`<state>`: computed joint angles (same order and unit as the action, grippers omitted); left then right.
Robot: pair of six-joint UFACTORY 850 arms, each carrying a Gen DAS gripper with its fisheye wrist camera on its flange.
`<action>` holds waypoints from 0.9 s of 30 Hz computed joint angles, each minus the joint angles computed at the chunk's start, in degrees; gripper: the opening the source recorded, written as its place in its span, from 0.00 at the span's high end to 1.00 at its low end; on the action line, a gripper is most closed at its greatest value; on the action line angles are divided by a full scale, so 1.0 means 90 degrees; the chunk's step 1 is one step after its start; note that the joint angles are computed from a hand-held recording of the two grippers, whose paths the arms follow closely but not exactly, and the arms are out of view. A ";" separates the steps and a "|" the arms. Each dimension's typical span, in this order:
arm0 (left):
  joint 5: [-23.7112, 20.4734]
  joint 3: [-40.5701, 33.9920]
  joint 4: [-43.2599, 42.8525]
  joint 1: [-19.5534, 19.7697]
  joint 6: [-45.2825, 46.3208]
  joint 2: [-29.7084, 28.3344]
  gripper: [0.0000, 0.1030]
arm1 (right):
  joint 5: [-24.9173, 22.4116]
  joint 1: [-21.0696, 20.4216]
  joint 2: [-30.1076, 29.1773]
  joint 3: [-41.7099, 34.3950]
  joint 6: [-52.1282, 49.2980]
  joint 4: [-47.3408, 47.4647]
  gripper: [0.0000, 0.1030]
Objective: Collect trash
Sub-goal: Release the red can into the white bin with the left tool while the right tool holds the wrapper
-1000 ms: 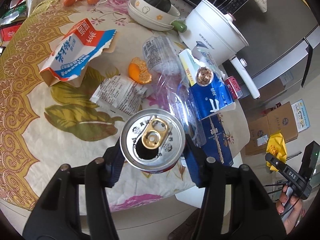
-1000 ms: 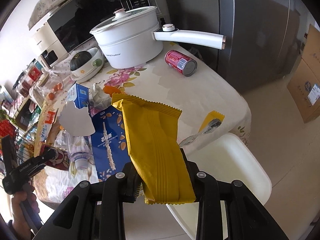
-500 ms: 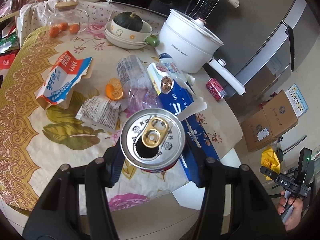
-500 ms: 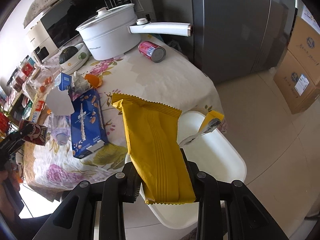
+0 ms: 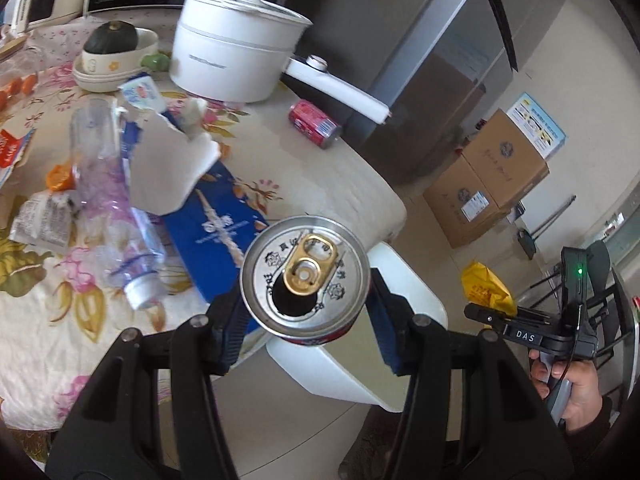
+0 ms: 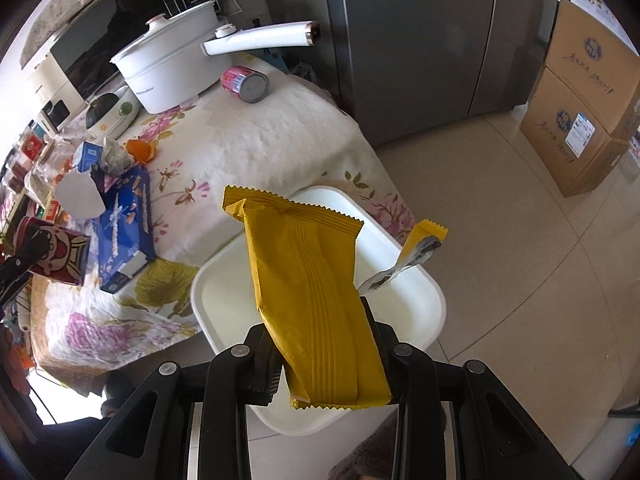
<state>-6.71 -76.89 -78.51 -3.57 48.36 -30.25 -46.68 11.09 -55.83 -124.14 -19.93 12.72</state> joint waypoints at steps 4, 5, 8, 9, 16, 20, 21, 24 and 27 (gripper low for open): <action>-0.0184 -0.0509 0.1147 -0.0262 -0.0938 -0.0453 0.45 | -0.0041 -0.0082 -0.0062 -0.0006 0.0116 -0.0216 0.68; -0.0233 -0.0649 0.1402 -0.0322 -0.1128 -0.0574 0.45 | -0.0051 -0.0092 -0.0083 -0.0019 0.0155 -0.0276 0.68; -0.0376 -0.0994 0.2138 -0.0461 -0.1682 -0.0868 0.45 | -0.0070 -0.0151 -0.0123 -0.0009 0.0191 -0.0387 0.68; -0.0411 -0.1068 0.2377 -0.0500 -0.1860 -0.0935 0.45 | -0.0072 -0.0168 -0.0129 0.0001 0.0187 -0.0411 0.68; -0.0623 -0.1557 0.5102 -0.0726 -0.4230 -0.1441 0.45 | -0.0104 -0.0270 -0.0186 0.0043 0.0203 -0.0653 0.68; -0.0698 -0.1609 0.5949 -0.0734 -0.5051 -0.1545 0.45 | -0.0127 -0.0281 -0.0235 0.0014 0.0299 -0.0749 0.68; -0.0714 -0.1593 0.6161 -0.0733 -0.5254 -0.1546 0.45 | -0.0140 -0.0286 -0.0251 -0.0011 0.0305 -0.0749 0.68; -0.0761 -0.1581 0.6651 -0.0738 -0.5728 -0.1555 0.45 | -0.0157 -0.0266 -0.0263 -0.0036 0.0339 -0.0761 0.68; -0.0810 -0.1570 0.6839 -0.0707 -0.5907 -0.1545 0.45 | -0.0168 -0.0243 -0.0267 -0.0041 0.0334 -0.0774 0.68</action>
<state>-13.99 -91.02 -16.95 -9.93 -4.81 -44.16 -48.19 8.90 -58.23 -124.51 -16.93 5.75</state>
